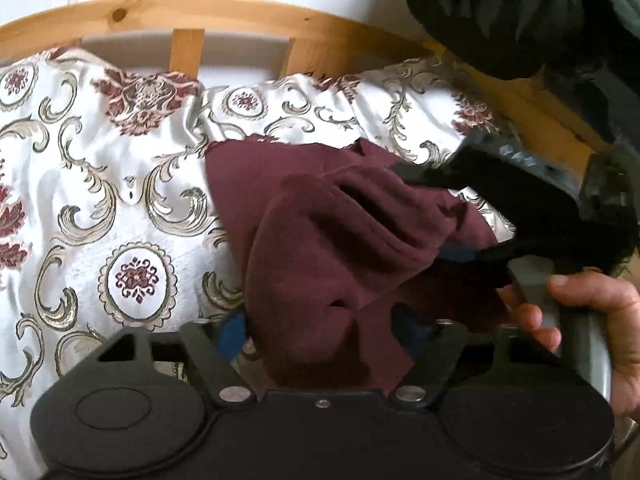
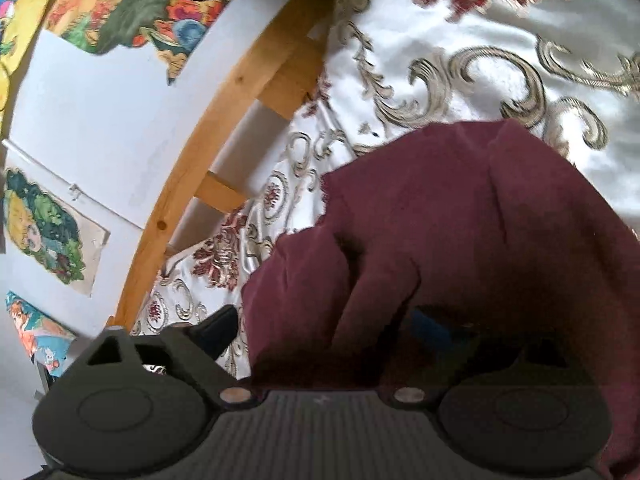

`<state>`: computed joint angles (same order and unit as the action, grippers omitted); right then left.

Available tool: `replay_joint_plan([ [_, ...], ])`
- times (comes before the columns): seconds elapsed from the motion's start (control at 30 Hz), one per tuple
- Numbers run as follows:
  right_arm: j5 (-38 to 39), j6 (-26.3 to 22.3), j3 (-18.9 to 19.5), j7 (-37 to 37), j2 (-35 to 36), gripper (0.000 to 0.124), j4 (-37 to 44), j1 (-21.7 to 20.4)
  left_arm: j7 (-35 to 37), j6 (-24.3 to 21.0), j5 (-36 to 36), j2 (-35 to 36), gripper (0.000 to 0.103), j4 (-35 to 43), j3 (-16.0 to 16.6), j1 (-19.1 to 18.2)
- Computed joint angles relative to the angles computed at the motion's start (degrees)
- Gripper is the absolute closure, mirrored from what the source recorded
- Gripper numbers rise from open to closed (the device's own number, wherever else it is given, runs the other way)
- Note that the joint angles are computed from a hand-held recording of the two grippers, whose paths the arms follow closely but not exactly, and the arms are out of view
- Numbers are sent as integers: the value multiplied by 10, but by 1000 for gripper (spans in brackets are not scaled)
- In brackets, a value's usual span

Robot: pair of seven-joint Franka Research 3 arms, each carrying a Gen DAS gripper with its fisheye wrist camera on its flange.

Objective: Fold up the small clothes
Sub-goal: 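Fold that side over the shirt middle with the right gripper and release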

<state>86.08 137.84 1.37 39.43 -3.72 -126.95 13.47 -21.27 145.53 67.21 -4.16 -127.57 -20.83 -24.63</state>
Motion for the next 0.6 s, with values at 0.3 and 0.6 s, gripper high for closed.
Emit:
replay_joint_plan([
  [0.3, 5, 32, -1, -43, -14, 108, -5, 1, -8, -20, 70, -5, 73, 4, -12, -12],
  [0.6, 40, 89, -10, -221, -62, 110, -17, 4, -4, 4, 178, 30, 76, 44, -18, -37],
])
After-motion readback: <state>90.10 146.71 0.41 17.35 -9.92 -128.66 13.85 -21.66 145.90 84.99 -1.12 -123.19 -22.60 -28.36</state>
